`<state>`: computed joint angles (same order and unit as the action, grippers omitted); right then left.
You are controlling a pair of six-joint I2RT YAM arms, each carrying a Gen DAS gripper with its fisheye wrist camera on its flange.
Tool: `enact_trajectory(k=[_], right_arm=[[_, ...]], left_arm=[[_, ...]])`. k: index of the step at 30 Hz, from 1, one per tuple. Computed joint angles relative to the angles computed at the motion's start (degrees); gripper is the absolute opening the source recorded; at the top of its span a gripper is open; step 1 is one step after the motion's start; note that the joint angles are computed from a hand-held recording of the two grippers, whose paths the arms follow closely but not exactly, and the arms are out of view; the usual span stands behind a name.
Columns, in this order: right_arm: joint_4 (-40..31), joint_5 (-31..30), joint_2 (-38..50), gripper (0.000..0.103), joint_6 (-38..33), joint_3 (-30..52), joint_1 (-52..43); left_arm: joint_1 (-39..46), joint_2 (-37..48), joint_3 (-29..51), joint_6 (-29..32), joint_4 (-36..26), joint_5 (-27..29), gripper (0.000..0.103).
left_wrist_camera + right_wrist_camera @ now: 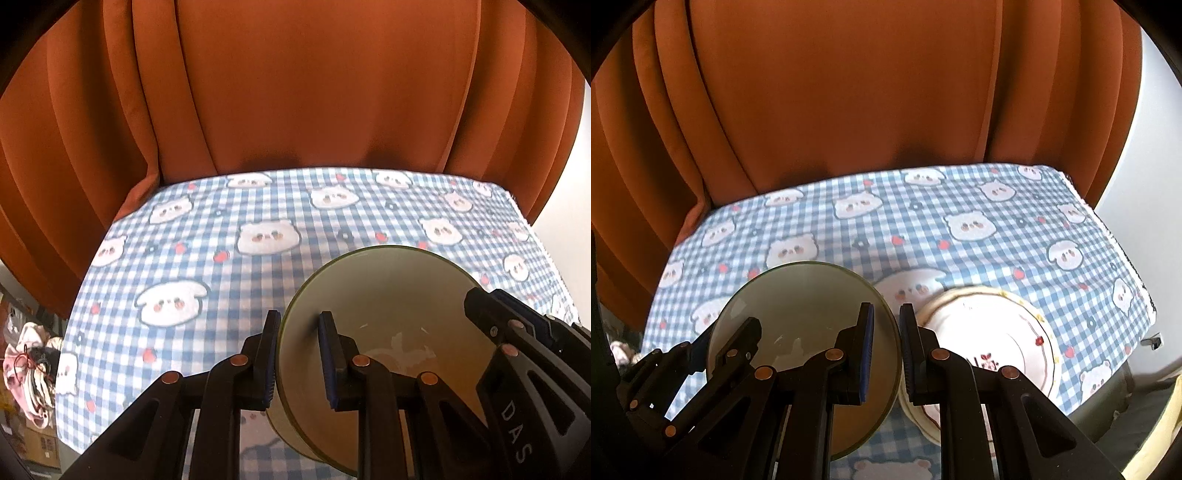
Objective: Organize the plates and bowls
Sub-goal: 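Carry the floral bowl with both grippers to the other bowls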
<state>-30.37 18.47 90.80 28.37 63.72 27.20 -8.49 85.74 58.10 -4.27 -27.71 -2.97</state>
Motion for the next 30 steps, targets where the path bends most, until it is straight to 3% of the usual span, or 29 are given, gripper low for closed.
enact_trajectory(k=[10, 30], right_arm=[[5.2, -4.6, -0.7, 0.018, -3.8, -7.0, -1.3], [7.7, -7.8, 6.5, 0.018, -9.9, -4.1, -0.9]], left_arm=[[-1.6, -0.6, -5.3, -4.0, 2.7, -3.7, 0.019], [0.9, 3.6, -6.6, -7.7, 4.2, -3.7, 0.019]])
